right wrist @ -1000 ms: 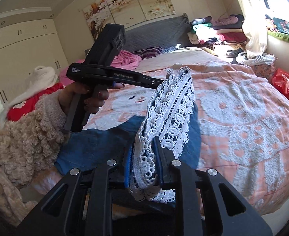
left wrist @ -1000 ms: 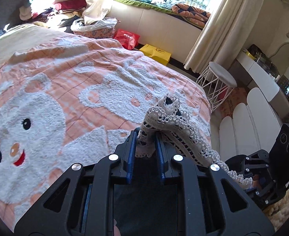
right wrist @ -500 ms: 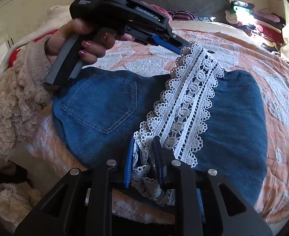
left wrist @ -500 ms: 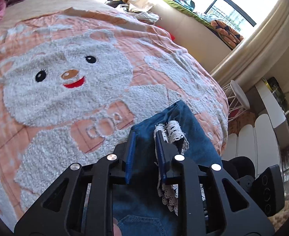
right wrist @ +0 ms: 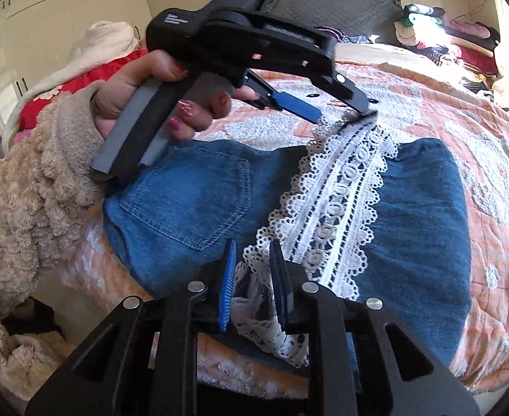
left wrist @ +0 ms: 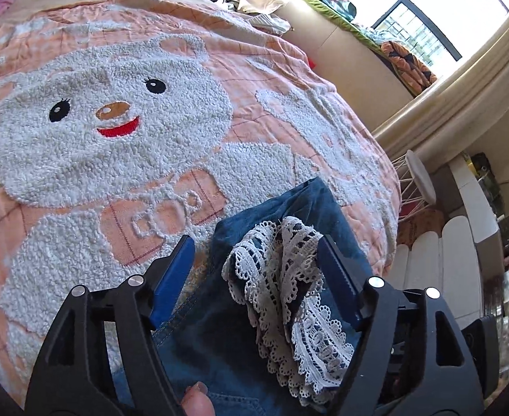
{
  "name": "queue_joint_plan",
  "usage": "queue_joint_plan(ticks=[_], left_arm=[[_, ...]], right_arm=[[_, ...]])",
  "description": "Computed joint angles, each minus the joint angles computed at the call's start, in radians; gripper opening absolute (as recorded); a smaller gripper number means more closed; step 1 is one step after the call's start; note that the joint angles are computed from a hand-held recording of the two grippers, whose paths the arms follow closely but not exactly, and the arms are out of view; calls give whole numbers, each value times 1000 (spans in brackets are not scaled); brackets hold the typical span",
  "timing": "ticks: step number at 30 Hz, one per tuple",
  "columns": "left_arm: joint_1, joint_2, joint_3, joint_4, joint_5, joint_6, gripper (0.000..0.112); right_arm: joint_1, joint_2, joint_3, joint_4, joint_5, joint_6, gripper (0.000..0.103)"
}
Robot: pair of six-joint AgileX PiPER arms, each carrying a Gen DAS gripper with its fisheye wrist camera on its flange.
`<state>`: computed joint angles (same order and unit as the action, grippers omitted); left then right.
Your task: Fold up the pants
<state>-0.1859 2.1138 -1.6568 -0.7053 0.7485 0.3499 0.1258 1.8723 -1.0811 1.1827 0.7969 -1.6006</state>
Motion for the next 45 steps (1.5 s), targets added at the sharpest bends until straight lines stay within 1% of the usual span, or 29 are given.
queue_joint_plan(ticks=[1,3,4,6,8,9,10,11,12,13,14,15,16,21,23,25,27,28,29,30,31,32,33,34,36,40,42,43,45], left_arm=[[-3,8,-8,-7,8,5,66],[-11,26,-31,-1,31,-11,65],[-23,36,-49,40,40,-51,50],[-42,55,-78,91,56,-107,32],[-39,57,-79,79,57,-108,32],[-38,52,-73,71,54,-103,27],[-37,44,-66,64,50,-97,24],[-34,37,-59,62,50,-94,24],[-29,29,-51,59,52,-88,24],[-20,15,-29,42,48,-66,24],[-13,9,-18,14,51,-39,26],[-3,4,-7,-16,56,-11,40],[4,-5,11,-39,48,3,53],[28,-36,58,-113,34,53,54],[17,-33,57,-105,23,39,56],[-11,-17,29,-19,9,-34,56],[-39,11,-8,58,7,-101,56],[-49,24,-23,83,9,-123,44],[-60,37,-39,122,10,-155,36],[-74,44,-51,180,4,-205,25],[-78,51,-61,206,5,-225,19],[-74,53,-62,200,7,-220,17],[-69,48,-56,190,6,-213,15],[-61,36,-41,169,4,-198,15],[-48,2,-1,134,-5,-161,14],[-43,-54,73,155,-44,-147,14],[-46,-53,91,182,-64,-155,14],[-45,-41,89,185,-67,-161,15],[-41,-22,87,180,-74,-170,18]], right_arm=[[5,-1,2,-1,-1,1,19],[31,-11,17,-17,-48,2,19],[43,-13,23,-23,-69,4,19],[51,-14,26,-32,-81,7,19],[43,-25,33,-23,-70,-4,19],[32,-32,36,-17,-60,-13,20],[21,-44,46,-3,-64,-27,25],[6,-57,52,4,-69,-33,35],[-12,-64,52,-1,-65,-28,40],[-28,-67,50,-7,-56,-25,43],[-44,-72,50,-10,-56,-20,43],[-54,-77,54,-14,-58,-16,43],[-63,-78,54,-27,-52,-11,48],[-32,-103,111,-40,-91,-50,56],[11,-120,140,-41,-148,-74,64],[64,-138,176,-35,-238,-102,67],[119,-144,204,-39,-329,-115,67],[141,-141,211,-45,-370,-113,67],[159,-135,217,-39,-413,-118,62],[172,-128,224,-5,-454,-145,54],[172,-118,220,2,-472,-147,46],[161,-112,214,6,-450,-140,39],[134,-113,206,15,-403,-147,32],[107,-116,196,11,-352,-140,17],[63,-119,174,-6,-248,-115,17],[36,-114,151,-17,-132,-101,17],[68,-105,147,-46,-173,-73,17],[79,-92,135,-64,-182,-51,19],[89,-81,122,-84,-178,-27,22]])
